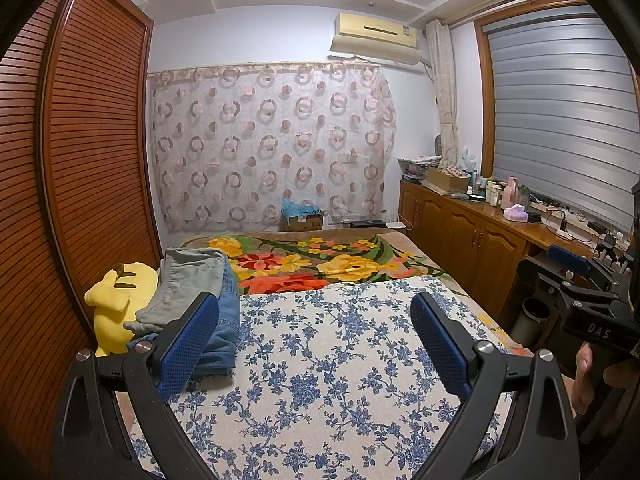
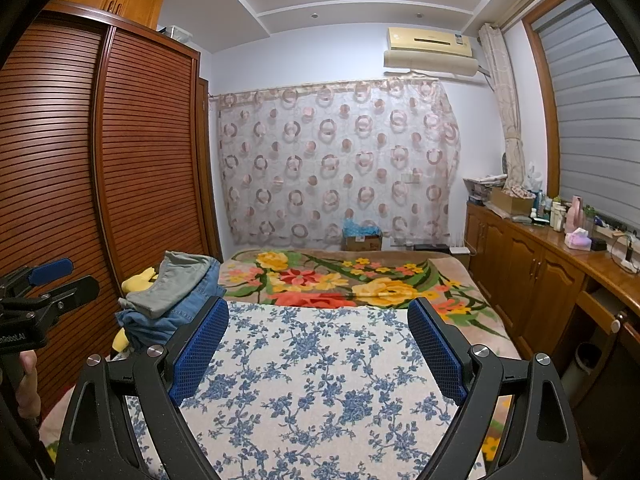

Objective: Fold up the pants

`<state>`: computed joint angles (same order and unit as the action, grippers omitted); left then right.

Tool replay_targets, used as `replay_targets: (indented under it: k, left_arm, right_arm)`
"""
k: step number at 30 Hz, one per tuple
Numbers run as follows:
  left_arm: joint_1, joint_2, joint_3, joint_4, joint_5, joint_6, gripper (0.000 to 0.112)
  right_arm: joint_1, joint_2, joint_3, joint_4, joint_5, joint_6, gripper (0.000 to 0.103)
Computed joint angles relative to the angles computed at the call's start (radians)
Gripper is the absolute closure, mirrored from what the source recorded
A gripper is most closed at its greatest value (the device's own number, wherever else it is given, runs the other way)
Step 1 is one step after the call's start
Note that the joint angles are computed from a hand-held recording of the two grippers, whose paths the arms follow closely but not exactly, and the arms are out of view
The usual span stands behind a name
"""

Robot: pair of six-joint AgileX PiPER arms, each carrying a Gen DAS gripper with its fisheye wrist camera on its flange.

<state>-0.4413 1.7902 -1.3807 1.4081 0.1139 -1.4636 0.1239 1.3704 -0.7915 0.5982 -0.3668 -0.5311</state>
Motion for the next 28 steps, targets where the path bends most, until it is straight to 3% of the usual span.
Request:
replay_targets:
  k: [28]
  left_arm:
    - [-0.001, 0.000, 0.000, 0.006, 0.001, -0.006, 0.015]
  right_arm:
    - [0.001, -0.006, 0.000, 0.004, 0.005, -0.007, 0.011]
